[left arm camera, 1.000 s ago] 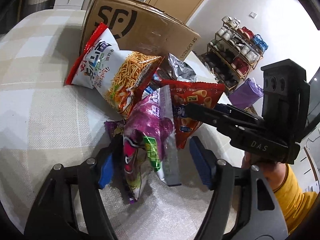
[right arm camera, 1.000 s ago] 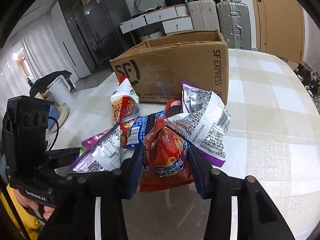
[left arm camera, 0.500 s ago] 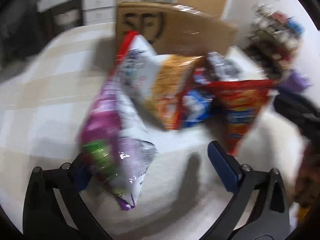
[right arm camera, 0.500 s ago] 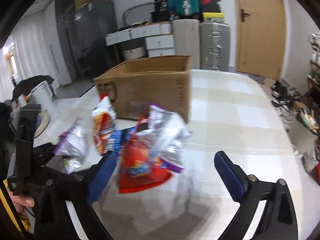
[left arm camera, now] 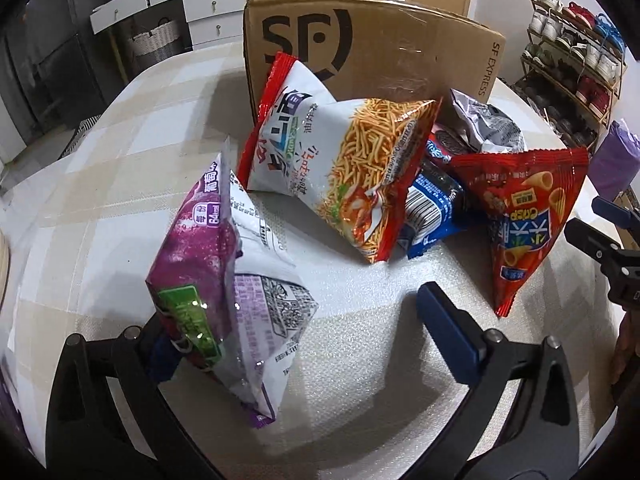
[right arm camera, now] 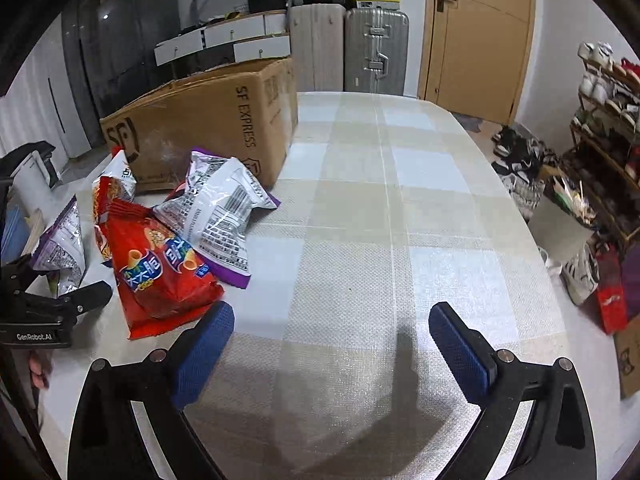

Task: Organize snacks

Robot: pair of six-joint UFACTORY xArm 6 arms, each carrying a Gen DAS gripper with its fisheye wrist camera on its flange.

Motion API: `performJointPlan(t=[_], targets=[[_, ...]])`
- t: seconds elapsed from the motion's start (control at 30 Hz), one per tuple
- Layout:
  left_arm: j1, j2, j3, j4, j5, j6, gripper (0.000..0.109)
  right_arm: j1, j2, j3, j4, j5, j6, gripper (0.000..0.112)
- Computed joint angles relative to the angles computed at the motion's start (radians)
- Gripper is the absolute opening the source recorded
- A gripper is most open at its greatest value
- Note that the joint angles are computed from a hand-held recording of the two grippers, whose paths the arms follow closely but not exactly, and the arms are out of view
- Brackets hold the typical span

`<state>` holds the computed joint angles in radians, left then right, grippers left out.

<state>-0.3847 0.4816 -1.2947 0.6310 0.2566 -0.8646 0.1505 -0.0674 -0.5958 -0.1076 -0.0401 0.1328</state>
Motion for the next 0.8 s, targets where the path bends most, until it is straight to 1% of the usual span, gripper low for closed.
performJointPlan(t=[0.07, 0.17, 0.2, 0.23, 0.3, 0.37, 0.47, 0.57, 0.8], targets=[[-0.003, -0.001, 0.000, 0.001, 0.003, -0.003, 0.103, -0.002, 0.013, -0.013, 0.008, 0.023, 0.003, 0.100], [0.003, 0.000, 0.004, 0.001, -0.005, 0.001, 0.103, -0.003, 0.040, -0.048, 0.014, 0.094, 0.004, 0.100], [0.004, 0.000, 0.003, 0.001, -0.005, 0.001, 0.103, -0.005, 0.051, -0.060, -0.010, 0.111, 0.025, 0.100], [0.003, 0.001, 0.003, 0.001, -0.004, 0.001, 0.103, -0.011, 0.055, -0.066, -0.076, 0.117, 0.076, 0.100], [0.003, 0.001, 0.002, 0.000, -0.004, 0.002, 0.103, -0.016, 0.062, -0.075, -0.133, 0.123, 0.127, 0.102], [0.003, -0.001, 0.004, 0.000, -0.004, 0.001, 0.103, -0.018, 0.068, -0.077, -0.123, 0.121, 0.124, 0.102], [0.004, -0.001, 0.005, 0.001, -0.006, 0.001, 0.103, -0.021, 0.072, -0.082, -0.156, 0.126, 0.156, 0.102], [0.004, -0.003, 0.007, 0.002, -0.007, 0.001, 0.103, -0.021, 0.071, -0.081, -0.158, 0.125, 0.164, 0.102], [0.003, 0.000, 0.003, 0.001, -0.004, 0.001, 0.103, -0.021, 0.075, -0.084, -0.155, 0.123, 0.162, 0.102]])
